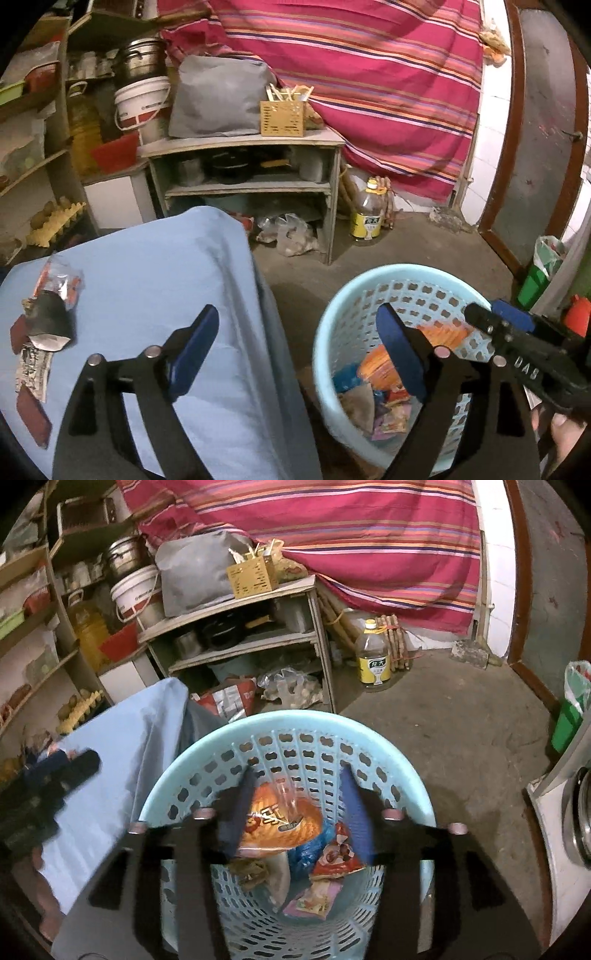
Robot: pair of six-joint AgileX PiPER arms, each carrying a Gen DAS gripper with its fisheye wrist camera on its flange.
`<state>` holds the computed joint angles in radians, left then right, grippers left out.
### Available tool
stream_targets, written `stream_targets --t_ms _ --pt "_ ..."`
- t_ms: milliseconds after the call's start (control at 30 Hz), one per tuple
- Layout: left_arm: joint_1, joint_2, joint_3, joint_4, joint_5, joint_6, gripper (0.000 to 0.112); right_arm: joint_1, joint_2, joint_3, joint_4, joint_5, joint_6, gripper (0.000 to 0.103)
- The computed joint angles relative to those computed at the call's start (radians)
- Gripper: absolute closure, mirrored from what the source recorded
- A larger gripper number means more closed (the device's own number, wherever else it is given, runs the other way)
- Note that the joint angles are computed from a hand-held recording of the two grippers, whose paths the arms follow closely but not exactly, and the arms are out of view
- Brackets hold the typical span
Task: Collect trash
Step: 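Open both tools to drop the brown paper and orange bag into the basket, then move both open tools back over the table toward the remaining trash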
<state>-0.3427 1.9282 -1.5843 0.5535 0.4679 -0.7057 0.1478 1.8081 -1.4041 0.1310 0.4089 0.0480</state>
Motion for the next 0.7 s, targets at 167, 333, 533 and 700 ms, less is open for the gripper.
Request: stream_targets --t_ms 167,333,533,700 --pt "0.043 -0.054 0.063 -0.032 -0.028 0.024 0.025 0.013 0.008 -0.009 -0.088 0.013 0.087 0.031" --pt "0.091 -0.109 0.138 -0.042 -0.056 0.042 0.018 0.054 -0.017 0.007 -0.217 -0.013 0.231 0.009" --pt "0.191 -0.193 0.251 -0.114 -0.104 0.148 0.016 0.147 -0.019 -0.011 -0.363 -0.003 0.390 0.005" --pt "0.321 -0.272 0.363 -0.140 -0.160 0.231 0.015 0.241 0.022 -0.069 -0.476 0.018 0.531 0.005"
